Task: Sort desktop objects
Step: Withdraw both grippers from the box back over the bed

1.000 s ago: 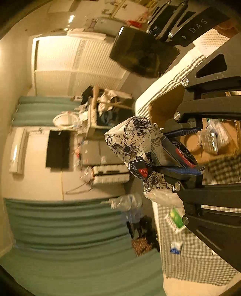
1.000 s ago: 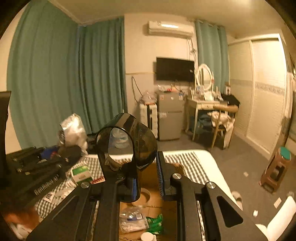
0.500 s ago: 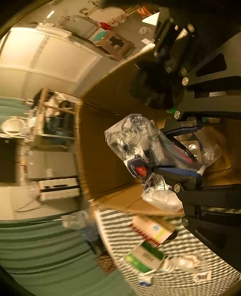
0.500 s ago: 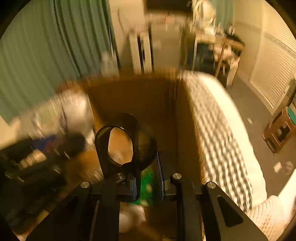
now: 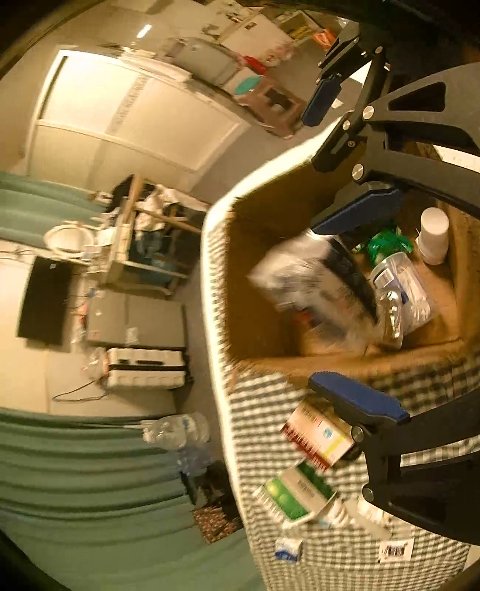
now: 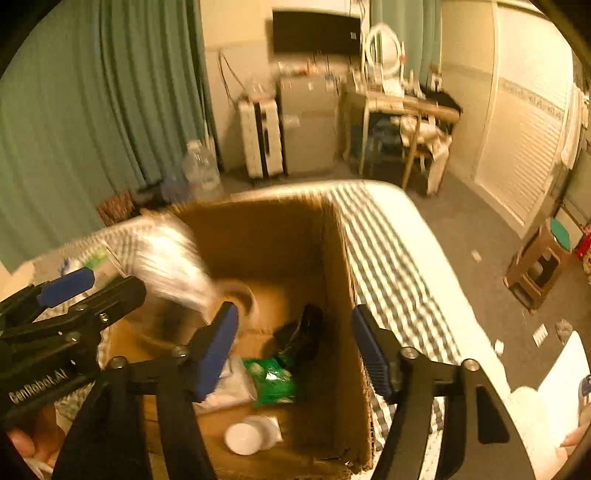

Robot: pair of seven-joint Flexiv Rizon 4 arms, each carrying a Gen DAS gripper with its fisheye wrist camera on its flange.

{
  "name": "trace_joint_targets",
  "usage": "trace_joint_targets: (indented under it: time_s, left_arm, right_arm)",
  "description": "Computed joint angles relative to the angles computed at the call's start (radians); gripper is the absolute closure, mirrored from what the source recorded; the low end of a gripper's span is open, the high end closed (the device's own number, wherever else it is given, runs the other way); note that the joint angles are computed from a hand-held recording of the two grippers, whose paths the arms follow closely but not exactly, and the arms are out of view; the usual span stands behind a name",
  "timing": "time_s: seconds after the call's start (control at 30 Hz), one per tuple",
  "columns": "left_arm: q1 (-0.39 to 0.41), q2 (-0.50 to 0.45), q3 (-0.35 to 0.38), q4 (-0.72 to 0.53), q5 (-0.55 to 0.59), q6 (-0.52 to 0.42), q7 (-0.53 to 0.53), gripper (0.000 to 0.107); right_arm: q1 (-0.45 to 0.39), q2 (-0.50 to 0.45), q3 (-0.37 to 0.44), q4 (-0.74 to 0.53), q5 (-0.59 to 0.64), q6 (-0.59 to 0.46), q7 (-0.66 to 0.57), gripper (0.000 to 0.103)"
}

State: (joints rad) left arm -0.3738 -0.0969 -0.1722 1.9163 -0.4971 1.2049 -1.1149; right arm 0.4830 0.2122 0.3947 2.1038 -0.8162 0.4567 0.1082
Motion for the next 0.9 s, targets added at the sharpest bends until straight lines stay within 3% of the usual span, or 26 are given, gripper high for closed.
trace_joint_targets:
  time_s: [0.3,0.5,0.7,0.9]
  left_arm:
    - [0.028,0.139,0.073,0.054,-0.124,0.054,0.141,0.012]
    - [0.072,0.186,0.132,0.074,-0.134,0.119,0.171,0.004]
    - [0.119,0.194,0.180,0.086,-0.180,0.155,0.221,0.004]
    - [0.173,0.147,0.208,0.119,-0.242,0.216,0.320,0.004]
  right_arm:
    - [0.080,-0.100,0.038,-0.154,-0.298,-0.105,0.135,0.027]
    - [0.100,-0.135,-0.007,-0.196,-0.461,-0.036,0.286,0.007]
    - [0.144,-0.219,-0.039,-0.272,-0.514,0.005,0.336,0.000]
    - [0.224,-0.381,-0.113,-0.412,-0.526,0.113,0.243,0.000]
